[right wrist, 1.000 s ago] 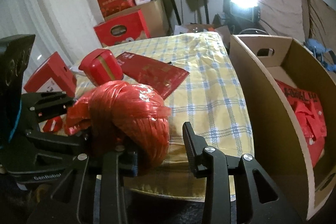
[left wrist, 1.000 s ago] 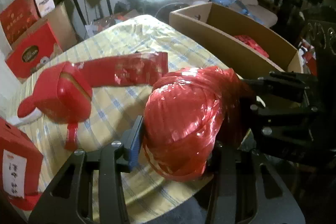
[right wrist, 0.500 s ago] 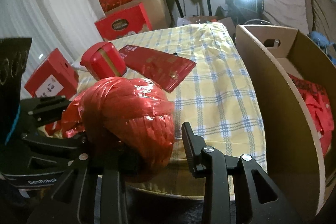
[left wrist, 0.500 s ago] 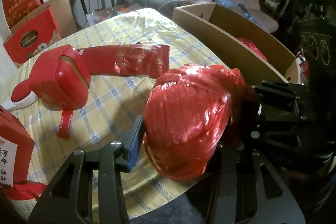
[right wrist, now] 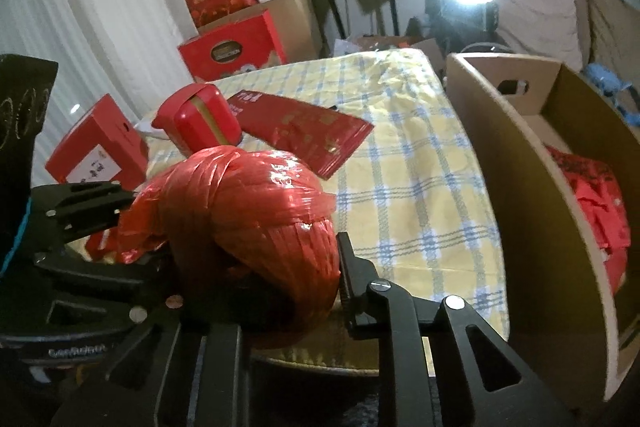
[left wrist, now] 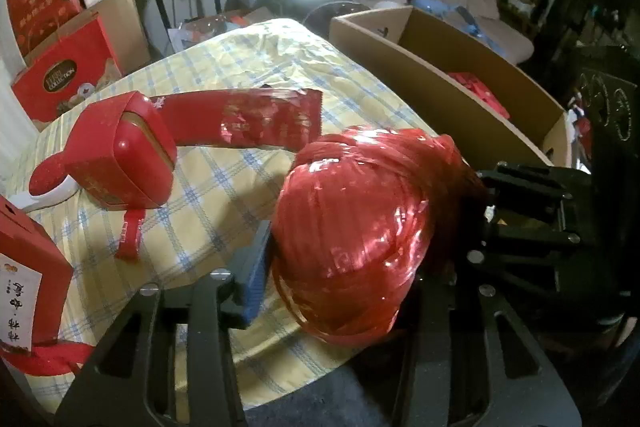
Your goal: Organize objects
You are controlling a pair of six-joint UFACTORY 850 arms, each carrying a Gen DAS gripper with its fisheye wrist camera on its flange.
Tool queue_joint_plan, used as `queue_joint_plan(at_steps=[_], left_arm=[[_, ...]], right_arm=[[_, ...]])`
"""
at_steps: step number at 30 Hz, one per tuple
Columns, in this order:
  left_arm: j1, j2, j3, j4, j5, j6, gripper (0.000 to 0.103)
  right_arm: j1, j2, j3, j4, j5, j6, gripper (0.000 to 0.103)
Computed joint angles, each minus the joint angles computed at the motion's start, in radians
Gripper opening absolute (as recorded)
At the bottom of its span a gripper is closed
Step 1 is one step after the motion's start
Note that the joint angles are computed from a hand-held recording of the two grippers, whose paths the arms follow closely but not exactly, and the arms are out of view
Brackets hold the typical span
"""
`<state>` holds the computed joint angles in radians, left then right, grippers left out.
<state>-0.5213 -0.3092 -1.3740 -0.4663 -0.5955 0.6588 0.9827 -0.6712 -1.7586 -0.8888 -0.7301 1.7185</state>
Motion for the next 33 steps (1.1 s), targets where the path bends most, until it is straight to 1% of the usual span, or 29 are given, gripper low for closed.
queue_joint_plan(at_steps=[2, 5, 7, 9, 10, 11, 12, 13, 14, 15, 16, 18, 22, 24, 26, 28, 32, 33], left_arm=[[0.000, 0.001, -0.004, 0.003, -0.012, -0.018, 0.044], [0.003, 0.001, -0.012, -0.002, -0.035, -0.031, 0.046], [0.003, 0.010, -0.010, 0.000, -0.032, -0.033, 0.046], [0.005, 0.019, -0.003, -0.019, -0.034, -0.003, 0.048], [0.014, 0.019, -0.002, -0.072, -0.049, 0.048, 0.058], [0.032, 0.021, -0.002, -0.167, -0.082, 0.121, 0.062], [0.047, 0.023, -0.002, -0.228, -0.107, 0.159, 0.064], [0.064, 0.024, -0.002, -0.293, -0.132, 0.200, 0.072], [0.076, 0.027, 0.000, -0.343, -0.145, 0.230, 0.074], [0.079, 0.030, 0.002, -0.352, -0.136, 0.230, 0.074], [0.076, 0.031, 0.001, -0.328, -0.120, 0.210, 0.074], [0.068, 0.024, -0.010, -0.296, -0.132, 0.200, 0.072], [0.034, 0.033, -0.008, -0.181, -0.138, 0.162, 0.072], [0.014, 0.041, 0.004, -0.127, -0.118, 0.138, 0.072], [0.000, 0.044, 0.014, -0.074, -0.078, 0.092, 0.071], [-0.001, 0.034, 0.009, -0.048, -0.065, 0.036, 0.063], [0.011, 0.020, 0.006, -0.051, -0.037, -0.008, 0.060], [0.014, 0.018, 0.006, -0.059, -0.038, -0.006, 0.056]], right_arm=[[0.008, -0.010, -0.021, -0.006, -0.046, -0.005, 0.017], [0.013, -0.011, -0.033, -0.012, -0.075, -0.016, 0.016], [0.015, -0.009, -0.034, -0.017, -0.077, -0.018, 0.016], [0.011, 0.001, -0.019, -0.017, -0.052, -0.010, 0.016], [0.008, 0.008, -0.008, -0.008, -0.041, -0.006, 0.016], [0.006, 0.004, -0.013, 0.013, -0.063, -0.022, 0.016], [0.006, 0.001, -0.013, 0.029, -0.089, -0.032, 0.016], [0.001, 0.020, 0.019, 0.027, -0.072, 0.000, 0.016], [-0.004, 0.039, 0.052, 0.012, -0.037, 0.043, 0.016], [-0.008, 0.056, 0.079, 0.004, -0.009, 0.075, 0.016], [-0.008, 0.058, 0.082, 0.002, -0.016, 0.078, 0.016], [-0.003, 0.047, 0.060, 0.011, -0.049, 0.054, 0.016], [0.004, 0.029, 0.033, 0.013, -0.086, 0.046, 0.016], [0.003, 0.029, 0.034, 0.010, -0.085, 0.053, 0.016], [0.003, 0.030, 0.035, 0.010, -0.086, 0.051, 0.016], [0.003, 0.030, 0.035, 0.011, -0.085, 0.051, 0.017], [0.003, 0.026, 0.029, 0.007, -0.087, 0.039, 0.018], [0.003, 0.028, 0.032, 0.000, -0.081, 0.040, 0.019]])
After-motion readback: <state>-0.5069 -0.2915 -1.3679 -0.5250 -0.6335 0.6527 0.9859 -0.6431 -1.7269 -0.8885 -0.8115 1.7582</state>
